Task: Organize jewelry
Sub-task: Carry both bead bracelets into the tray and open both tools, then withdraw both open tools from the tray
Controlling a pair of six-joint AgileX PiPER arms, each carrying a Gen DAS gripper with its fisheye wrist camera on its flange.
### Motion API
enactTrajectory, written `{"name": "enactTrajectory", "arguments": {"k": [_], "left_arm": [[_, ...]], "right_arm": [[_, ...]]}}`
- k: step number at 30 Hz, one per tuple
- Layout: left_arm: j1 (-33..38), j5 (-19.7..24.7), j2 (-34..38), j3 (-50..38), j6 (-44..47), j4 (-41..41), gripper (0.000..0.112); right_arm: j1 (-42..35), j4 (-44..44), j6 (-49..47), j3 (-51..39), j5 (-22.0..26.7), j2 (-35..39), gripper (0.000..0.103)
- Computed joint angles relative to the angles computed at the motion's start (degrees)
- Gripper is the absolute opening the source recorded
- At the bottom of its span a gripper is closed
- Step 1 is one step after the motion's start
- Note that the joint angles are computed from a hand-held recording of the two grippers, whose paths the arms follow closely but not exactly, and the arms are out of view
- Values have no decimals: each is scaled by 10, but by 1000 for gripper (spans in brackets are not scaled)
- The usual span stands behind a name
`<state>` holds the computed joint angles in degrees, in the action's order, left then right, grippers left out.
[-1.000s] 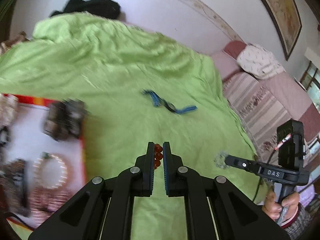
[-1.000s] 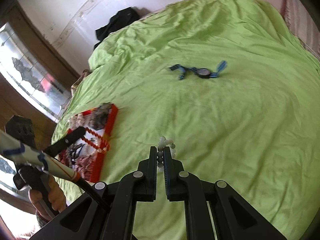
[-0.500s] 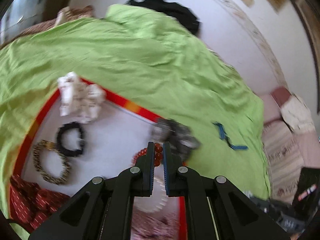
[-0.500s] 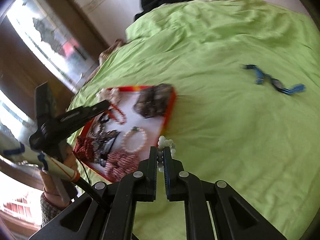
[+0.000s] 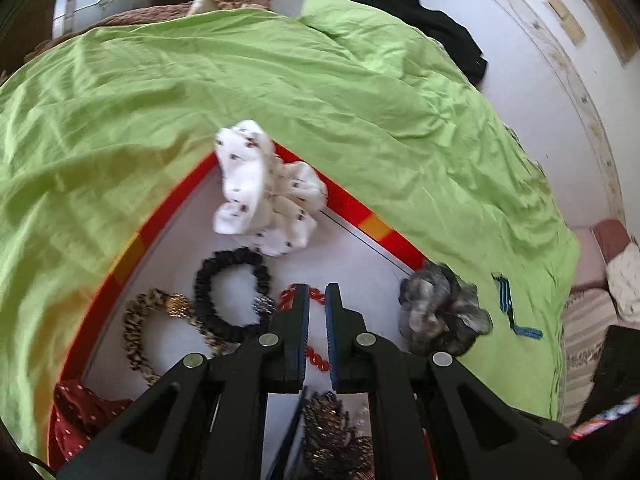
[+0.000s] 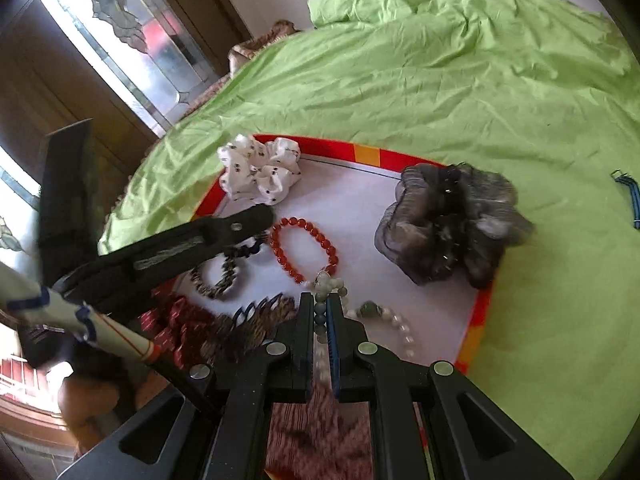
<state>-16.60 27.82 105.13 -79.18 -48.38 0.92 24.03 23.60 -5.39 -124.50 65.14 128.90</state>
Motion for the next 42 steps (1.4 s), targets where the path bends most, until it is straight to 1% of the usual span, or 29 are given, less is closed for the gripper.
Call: {"name": "enactTrajectory", "arguments": {"k": [2, 5, 8, 9, 10, 12, 14, 18, 20, 22, 23, 26, 28, 29, 31, 33, 35, 38, 40, 42], "left_arm": [[4, -8, -3, 5, 1, -4, 7], [5, -18, -6, 10, 7, -10, 8], [-1, -19, -5, 6, -12, 11, 20], [-4, -21, -7, 7, -24, 23, 25], [-7, -23, -9, 8, -33, 32, 25], [-13, -27, -12, 10, -52, 55, 26], [-23, -20, -13, 7, -81, 92, 27], [-50, 9, -9, -5, -147, 181, 31], [-63, 19, -13, -4, -184, 227, 35], [-95, 55, -13, -12, -259, 318, 43], [-104, 64, -14, -12, -280, 345, 44], [-150, 111, -14, -21, -348, 436, 51], [-191, 157, -9, -31, -394, 504, 57], [-212, 180, -4, -38, -411, 534, 60], [-255, 227, 4, -49, -441, 588, 68], [-289, 253, 7, -56, -462, 615, 70], [-324, 276, 12, -68, -472, 625, 70], [-371, 314, 20, -87, -478, 628, 71], [-399, 337, 19, -86, -485, 629, 76], [-424, 367, 16, -83, -492, 621, 77]], "right_arm": [[4, -15, 17, -35, 9, 27, 7], [5, -33, 33, -44, 2, 37, 8], [2, -40, 33, -31, -11, 28, 16], [1, -43, 31, -19, -19, 20, 22], [0, -45, 28, -5, -26, 9, 27], [-2, -46, 17, 31, -44, -18, 29], [-9, -47, 3, 81, -65, -54, 29], [-44, -30, -40, 223, -112, -154, 33], [-73, -27, -65, 309, -140, -217, 35], [-99, -24, -83, 379, -162, -269, 42], [-125, -19, -98, 429, -176, -306, 44], [-192, 2, -137, 529, -195, -378, 45], [-247, 23, -163, 591, -201, -418, 45], [-279, 39, -181, 620, -199, -434, 46], [-338, 72, -217, 663, -190, -454, 46], [-384, 88, -245, 697, -185, -469, 46], [-410, 77, -253, 720, -188, -485, 46], [-431, 74, -270, 734, -189, -505, 46], [-450, 96, -302, 743, -180, -518, 46], [-457, 111, -324, 752, -178, -529, 46]]}}
